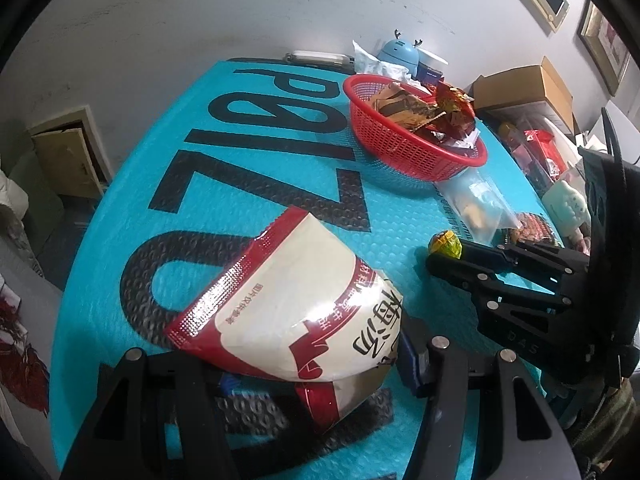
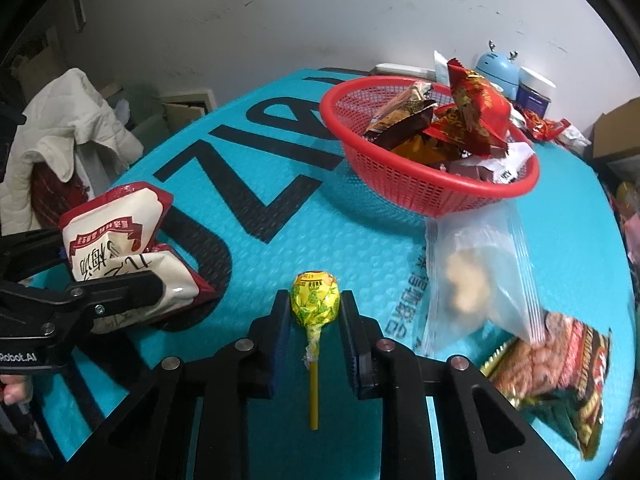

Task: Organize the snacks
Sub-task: 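Lift the chip bag and lollipop over the red basket with both tools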

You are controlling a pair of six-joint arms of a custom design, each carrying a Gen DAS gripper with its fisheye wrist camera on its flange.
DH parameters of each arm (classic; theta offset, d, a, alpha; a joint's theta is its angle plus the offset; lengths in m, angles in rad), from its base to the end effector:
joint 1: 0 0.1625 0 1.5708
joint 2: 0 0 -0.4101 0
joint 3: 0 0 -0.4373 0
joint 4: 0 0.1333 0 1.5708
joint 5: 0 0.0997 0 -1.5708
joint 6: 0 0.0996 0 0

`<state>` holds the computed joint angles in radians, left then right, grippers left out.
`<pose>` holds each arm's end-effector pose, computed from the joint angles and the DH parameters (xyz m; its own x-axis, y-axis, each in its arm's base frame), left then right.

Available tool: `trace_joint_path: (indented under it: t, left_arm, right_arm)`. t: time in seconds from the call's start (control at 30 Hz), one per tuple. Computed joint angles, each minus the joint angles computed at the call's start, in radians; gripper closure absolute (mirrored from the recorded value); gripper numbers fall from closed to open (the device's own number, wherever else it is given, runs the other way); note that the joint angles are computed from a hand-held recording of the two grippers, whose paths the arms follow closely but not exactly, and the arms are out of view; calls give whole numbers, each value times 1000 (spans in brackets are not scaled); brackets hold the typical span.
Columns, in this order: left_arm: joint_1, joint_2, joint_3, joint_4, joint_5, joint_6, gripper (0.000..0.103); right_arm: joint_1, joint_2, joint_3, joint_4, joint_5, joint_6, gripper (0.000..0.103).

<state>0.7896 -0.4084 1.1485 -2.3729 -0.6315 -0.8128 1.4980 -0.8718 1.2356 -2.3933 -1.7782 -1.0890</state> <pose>-0.4133 -0.7202 -0.0220 -0.8228 -0.2533 -0.5088 0.1531 0.7633 -0.6276 0.0539 -0.8112 0.2776 -0.5070 -0.7173 0.4779 -0.8288 0.5580 -0.0416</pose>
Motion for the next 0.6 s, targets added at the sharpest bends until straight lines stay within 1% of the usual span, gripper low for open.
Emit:
trace_joint_path:
  t: [0.13, 0.33, 0.47, 0.6]
  left_arm:
    - [-13, 0, 7, -10, -3, -10, 44]
    - [-45, 2, 18, -40, 12, 5, 44]
    - [-67, 12, 7, -63, 24, 36, 44]
    - [-86, 28, -9, -113, 17, 85, 44]
  right_arm:
    - [-7, -38, 33, 11, 26, 4, 79]
    - [-19, -108, 96, 19, 61, 2, 79]
    - [-29, -158, 137, 15, 90, -3, 79]
    - [-40, -204, 164, 22, 120, -2, 79]
